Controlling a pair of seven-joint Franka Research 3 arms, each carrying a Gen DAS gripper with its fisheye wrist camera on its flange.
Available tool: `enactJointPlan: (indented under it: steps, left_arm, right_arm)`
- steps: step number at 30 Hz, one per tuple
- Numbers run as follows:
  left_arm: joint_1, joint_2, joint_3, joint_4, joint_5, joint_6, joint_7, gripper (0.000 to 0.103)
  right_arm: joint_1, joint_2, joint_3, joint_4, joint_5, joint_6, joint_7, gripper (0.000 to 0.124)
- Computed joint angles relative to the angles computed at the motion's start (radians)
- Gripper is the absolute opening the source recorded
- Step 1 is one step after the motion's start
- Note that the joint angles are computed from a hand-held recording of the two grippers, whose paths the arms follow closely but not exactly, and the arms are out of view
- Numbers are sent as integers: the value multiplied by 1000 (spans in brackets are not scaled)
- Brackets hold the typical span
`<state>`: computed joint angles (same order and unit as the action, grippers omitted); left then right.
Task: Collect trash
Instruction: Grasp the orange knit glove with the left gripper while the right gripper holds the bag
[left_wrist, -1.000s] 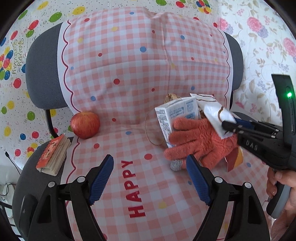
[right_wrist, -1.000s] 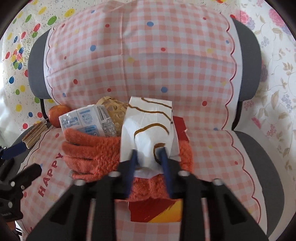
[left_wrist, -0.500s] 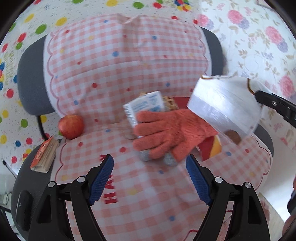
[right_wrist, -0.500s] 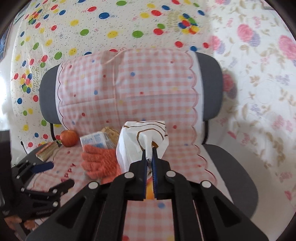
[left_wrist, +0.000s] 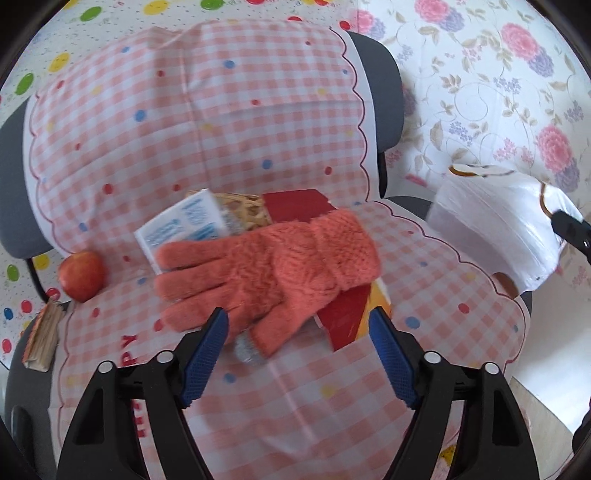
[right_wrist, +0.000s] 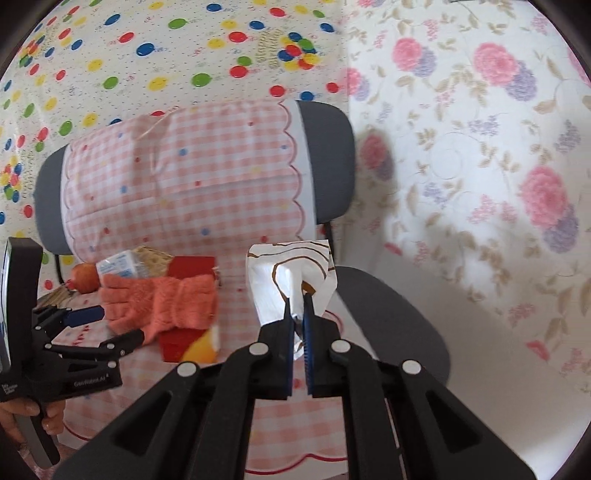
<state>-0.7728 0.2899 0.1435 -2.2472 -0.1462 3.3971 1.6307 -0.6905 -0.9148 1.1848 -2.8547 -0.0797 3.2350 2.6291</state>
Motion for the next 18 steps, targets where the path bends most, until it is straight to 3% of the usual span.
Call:
enactJointPlan:
  steps: [3, 5, 8, 11, 14, 16, 17, 18]
  left_arm:
    - [-19, 46, 16, 64, 9, -39, -15, 70]
    - [-108, 91, 109, 116, 5, -81, -30, 66]
    - [-172, 130, 186, 156, 30, -129, -66, 64]
    - [-122, 137, 143, 167, 78, -147, -81, 56]
    - [27, 138, 2, 190, 116, -164, -82, 46]
    - [119, 140, -87, 203, 136, -174, -84, 36]
    - [138, 140, -106, 205, 144, -176, -88, 26]
    - [126, 141, -89, 205, 159, -173, -106, 15]
  right_arm:
    - [-23, 76, 21, -1, -6, 41, -13, 4]
    - [-51, 139, 49, 2, -1, 81, -24, 4]
    - [-68, 180, 74, 1, 26, 118, -43, 4]
    - [-72, 198, 86, -4, 60, 139, -65, 4]
    - [-72, 220, 83, -5, 85, 153, -95, 4]
    - [-71, 229, 85, -5, 101, 158, -111, 4]
    - [-70, 230, 87, -5, 110, 158, -117, 4]
    - [-68, 228, 88, -5, 118, 157, -122, 4]
